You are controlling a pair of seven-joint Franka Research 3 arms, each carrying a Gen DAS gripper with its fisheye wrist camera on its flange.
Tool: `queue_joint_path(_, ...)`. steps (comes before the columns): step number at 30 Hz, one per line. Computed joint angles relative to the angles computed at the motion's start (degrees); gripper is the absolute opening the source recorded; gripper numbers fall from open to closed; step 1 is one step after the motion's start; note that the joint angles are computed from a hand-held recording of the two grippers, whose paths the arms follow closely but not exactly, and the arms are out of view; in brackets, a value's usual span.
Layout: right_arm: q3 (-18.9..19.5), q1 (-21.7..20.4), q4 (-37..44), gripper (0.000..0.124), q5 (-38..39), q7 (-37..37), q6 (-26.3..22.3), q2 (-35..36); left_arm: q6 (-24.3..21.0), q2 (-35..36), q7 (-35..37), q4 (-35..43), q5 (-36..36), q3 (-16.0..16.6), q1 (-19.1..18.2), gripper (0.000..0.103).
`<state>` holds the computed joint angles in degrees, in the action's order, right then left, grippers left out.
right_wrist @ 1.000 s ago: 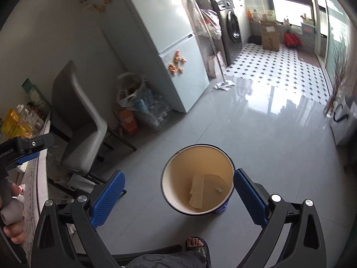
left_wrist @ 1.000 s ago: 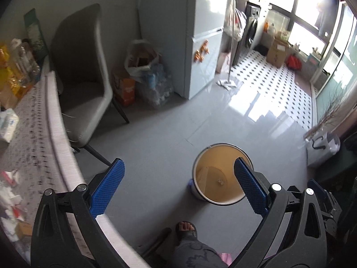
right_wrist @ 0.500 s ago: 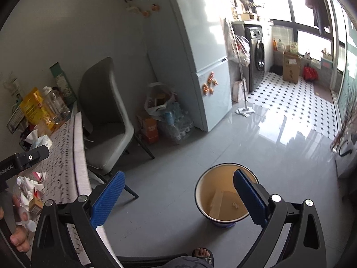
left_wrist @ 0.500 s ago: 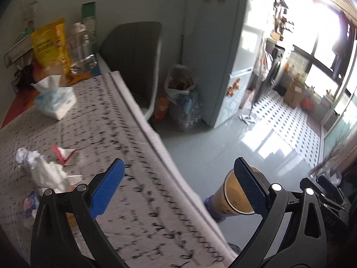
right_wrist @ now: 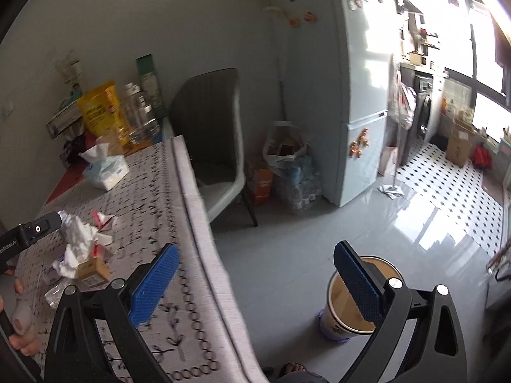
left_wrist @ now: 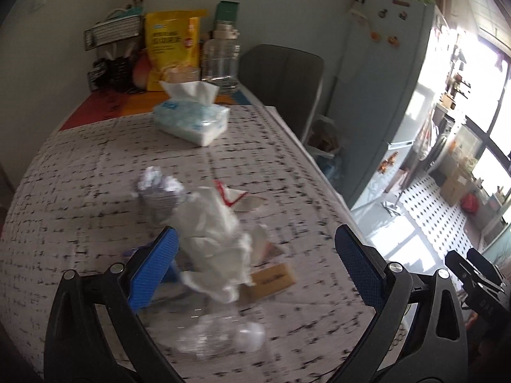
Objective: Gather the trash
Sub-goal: 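Move both grippers back from the bin to the table, then grasp the blue wipes packet with the left gripper while the right grasps the brown cardboard box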
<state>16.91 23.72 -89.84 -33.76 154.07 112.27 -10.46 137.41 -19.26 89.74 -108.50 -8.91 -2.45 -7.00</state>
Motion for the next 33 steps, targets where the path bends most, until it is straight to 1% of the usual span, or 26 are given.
queue_joint_path(3, 0.04, 0.73, 1.86, 0.095, 0.96, -0.61, 1.40, 1.89, -0.34, -0.91, 1.19, -1.20, -1.30, 1.93, 0.83, 0.097)
queue_joint_path(5, -0.05, 1.62, 3.53, 0.095, 1.24, -1.74, 1.42, 3.53, -0.43, -1.56, 2.14, -2.21, -2.44, 3.13, 1.35, 0.096)
queue_joint_path(10, -1.49, 3.95, 5.82, 0.095, 3.09, -4.08, 3.49, 6.48, -2.68, -3.19, 3.23, -4.43, -4.66, 4.79, 2.54, 0.086)
queue_joint_path(12, -2.10, 4.76, 6.23, 0.095, 4.22, -4.57, 4.31, 7.26, -3.26, -4.23, 3.67, -6.00, -5.59, 5.20, 2.75, 0.084)
queue_joint_path(16, -3.00, 5.94, 6.26, 0.095, 5.77, -5.96, 5.74, 8.14, -2.68, -6.41, 3.42, -9.95, -6.28, 5.27, 3.07, 0.081)
queue_joint_path(18, -3.38, 6.22, 5.49, 0.095, 6.62, -6.52, 6.42, 7.85, -2.81, -6.65, 2.74, -11.23, -7.07, 5.60, 2.97, 0.077)
queue_joint_path(21, -3.52, 6.44, 4.42, 0.095, 8.29, -7.03, 7.36, 7.54, -3.10, -6.43, 1.91, -12.34, -8.78, 6.10, 2.69, 0.074)
queue_joint_path(24, -3.43, 6.60, 4.11, 0.095, 8.97, -7.80, 7.44, 7.56, -0.70, -6.68, 0.08, -13.64, -9.39, 5.93, 3.33, 0.070)
queue_joint_path(26, -3.46, 6.64, 3.92, 0.095, 9.26, -8.09, 7.50, 7.49, 0.51, -6.14, 0.12, -13.50, -9.77, 6.21, 3.18, 0.069)
queue_joint_path(33, -3.52, 6.50, 4.29, 0.095, 10.34, -8.11, 7.91, 8.02, -1.77, -1.17, -0.50, -9.29, -7.87, 4.99, 4.19, 0.069)
